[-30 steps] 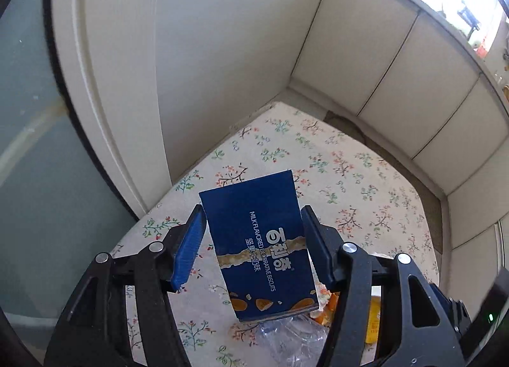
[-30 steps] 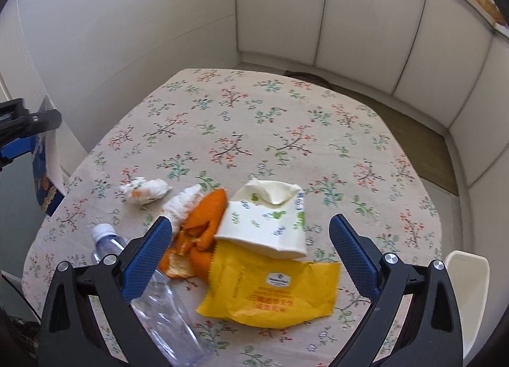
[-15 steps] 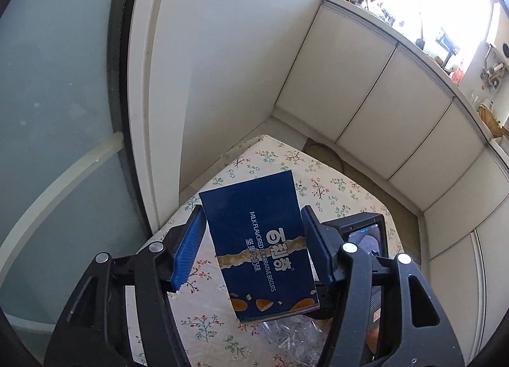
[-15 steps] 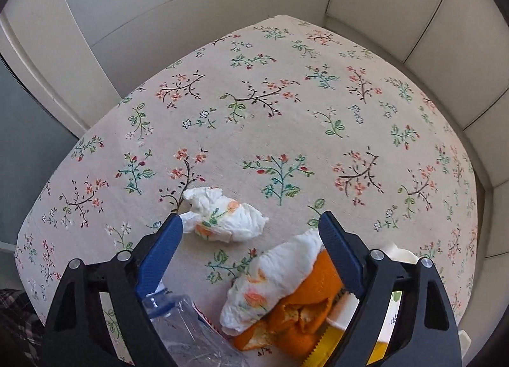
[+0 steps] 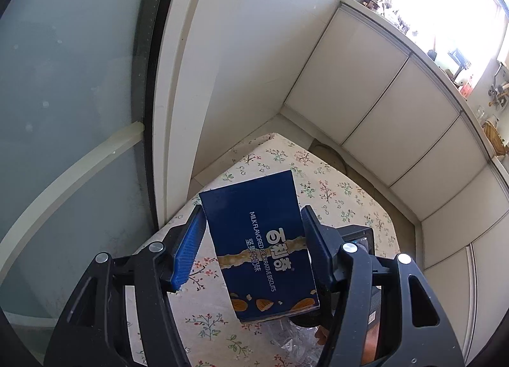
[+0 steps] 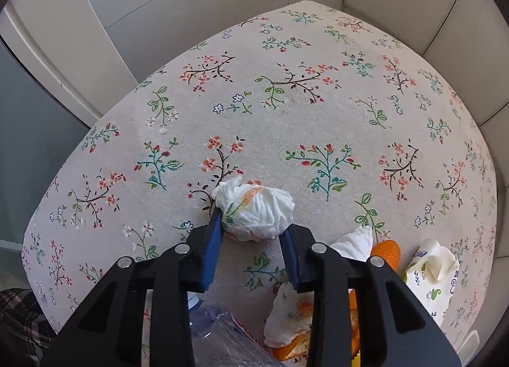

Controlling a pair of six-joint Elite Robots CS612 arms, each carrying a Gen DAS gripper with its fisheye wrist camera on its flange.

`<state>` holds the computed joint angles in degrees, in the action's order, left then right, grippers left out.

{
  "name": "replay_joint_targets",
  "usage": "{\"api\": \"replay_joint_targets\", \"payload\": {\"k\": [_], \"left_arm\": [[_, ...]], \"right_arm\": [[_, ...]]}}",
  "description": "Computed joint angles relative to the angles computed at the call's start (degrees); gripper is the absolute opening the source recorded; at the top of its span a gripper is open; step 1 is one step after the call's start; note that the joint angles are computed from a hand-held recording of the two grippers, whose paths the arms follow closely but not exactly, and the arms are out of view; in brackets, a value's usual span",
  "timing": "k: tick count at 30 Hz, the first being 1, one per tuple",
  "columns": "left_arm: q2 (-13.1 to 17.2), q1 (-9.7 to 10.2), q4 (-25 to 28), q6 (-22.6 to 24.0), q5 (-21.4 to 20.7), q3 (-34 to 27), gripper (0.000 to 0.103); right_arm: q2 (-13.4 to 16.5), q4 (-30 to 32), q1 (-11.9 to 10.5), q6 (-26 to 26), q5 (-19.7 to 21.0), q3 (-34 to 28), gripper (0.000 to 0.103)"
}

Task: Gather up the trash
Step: 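Lift the box and tissue and carry both tools toward the white bin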

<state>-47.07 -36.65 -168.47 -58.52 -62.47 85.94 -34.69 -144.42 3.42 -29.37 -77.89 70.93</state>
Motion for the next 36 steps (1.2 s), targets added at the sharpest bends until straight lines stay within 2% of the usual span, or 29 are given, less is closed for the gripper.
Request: {"api": "replay_joint_targets", "payload": {"k": [7,12,18,25,30,36], "left_arm": [[0.06,0.00,1.46,-0.49,0.48,-0.47,0.058],[0.17,-0.05,1.00,-0.59,0.27,-0.47,0.058],[0.76,-0.54,-0.66,1.68,0.17,-1.20,0.058],[1.79,-1.98,-2.83,5.29,1.11,-2.68,0.058],[2.59,-3.57,-3.96,9.42,4.82,-4.07,0.058],[3.90,-4.44,-6.11,12.07,4.18,-5.83,0.058]], "right_arm": [[-1.85,-4.86,-0.53,2.56,3.04,2.07,0.034],[-3.95,-11.47,-1.48,6.71,5.06,4.97,0.034],[-6.17,-20.90,-2.88,11.71,6.53,8.41,0.034],[-8.55,-31.81,-4.89,16.01,5.94,13.26,0.034],[-10.09,-37.93,-6.33,17.40,4.54,16.43,0.034],[-11.80,-44.74,-8.25,20.82,2.55,20.14,0.034]]}}
